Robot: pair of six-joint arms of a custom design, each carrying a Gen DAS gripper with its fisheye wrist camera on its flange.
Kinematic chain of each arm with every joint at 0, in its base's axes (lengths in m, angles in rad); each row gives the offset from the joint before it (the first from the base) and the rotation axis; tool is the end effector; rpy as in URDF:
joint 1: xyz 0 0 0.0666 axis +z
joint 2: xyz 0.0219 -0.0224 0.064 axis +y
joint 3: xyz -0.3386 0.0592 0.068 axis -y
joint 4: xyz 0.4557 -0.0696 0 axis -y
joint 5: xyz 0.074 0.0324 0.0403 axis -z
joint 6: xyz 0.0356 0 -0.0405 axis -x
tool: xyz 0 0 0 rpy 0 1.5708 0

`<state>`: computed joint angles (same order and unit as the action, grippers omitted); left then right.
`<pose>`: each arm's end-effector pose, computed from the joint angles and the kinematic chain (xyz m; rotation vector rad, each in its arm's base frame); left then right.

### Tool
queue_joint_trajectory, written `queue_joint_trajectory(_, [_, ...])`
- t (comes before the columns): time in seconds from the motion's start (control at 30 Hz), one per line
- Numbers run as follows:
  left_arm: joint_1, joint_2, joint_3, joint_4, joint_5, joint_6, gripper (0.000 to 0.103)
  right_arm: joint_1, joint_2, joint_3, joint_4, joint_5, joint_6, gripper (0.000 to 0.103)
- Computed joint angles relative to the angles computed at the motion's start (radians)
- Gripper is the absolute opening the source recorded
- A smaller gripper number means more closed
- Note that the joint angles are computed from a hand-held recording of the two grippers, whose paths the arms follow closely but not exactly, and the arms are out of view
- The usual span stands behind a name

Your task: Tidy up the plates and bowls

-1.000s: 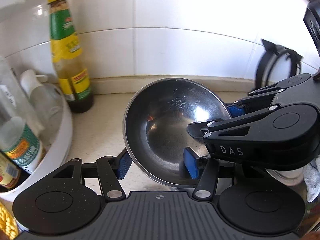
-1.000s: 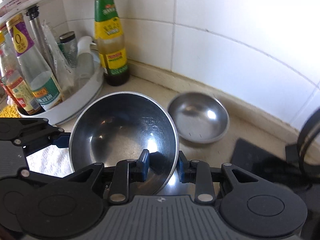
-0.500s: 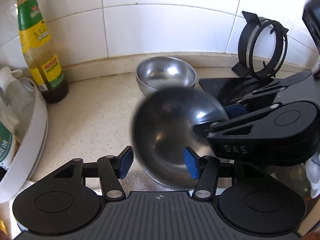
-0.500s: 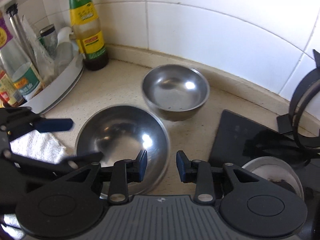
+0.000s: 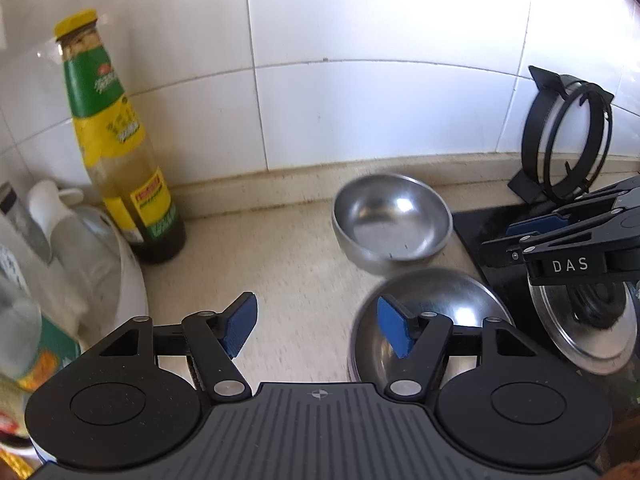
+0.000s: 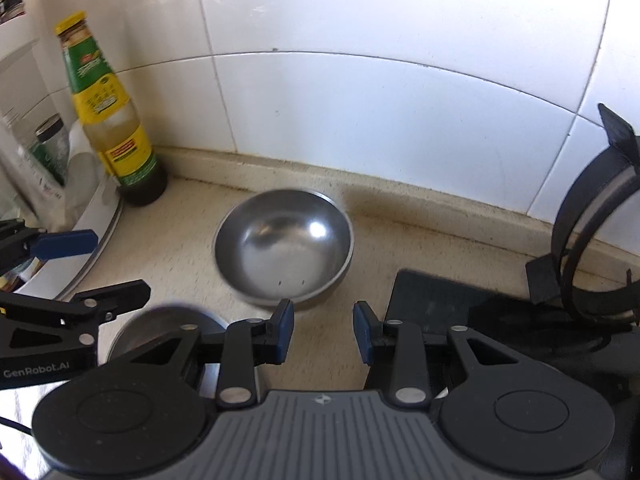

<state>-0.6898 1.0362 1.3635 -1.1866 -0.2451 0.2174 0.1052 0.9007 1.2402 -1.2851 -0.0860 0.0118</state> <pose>0.3216 -0.2546 0.5208 0.4543 2.3564 -0.1249 0.3562 0.0403 0.5011 -0.1821 2.5109 0.1462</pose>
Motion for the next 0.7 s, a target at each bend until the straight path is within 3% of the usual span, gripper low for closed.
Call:
queue_joint_trajectory(0.3, [0.03,0.146,0.119,0.032,0.017,-0.067,0.085,-0.047,0.13,0.042,0.043,-0.059,-0.066,0.036])
queue_joint_trajectory(0.47, [0.046,0.239,0.174,0.032,0.027,-0.101,0.085,-0.058,0.185,0.052,0.052,-0.083,-0.079,0.036])
queue_joint_trajectory(0.7, [0.07,0.314,0.207,0.029,0.065,-0.135,0.076,-0.059,0.22,0.047,0.053,-0.104,-0.064,0.036])
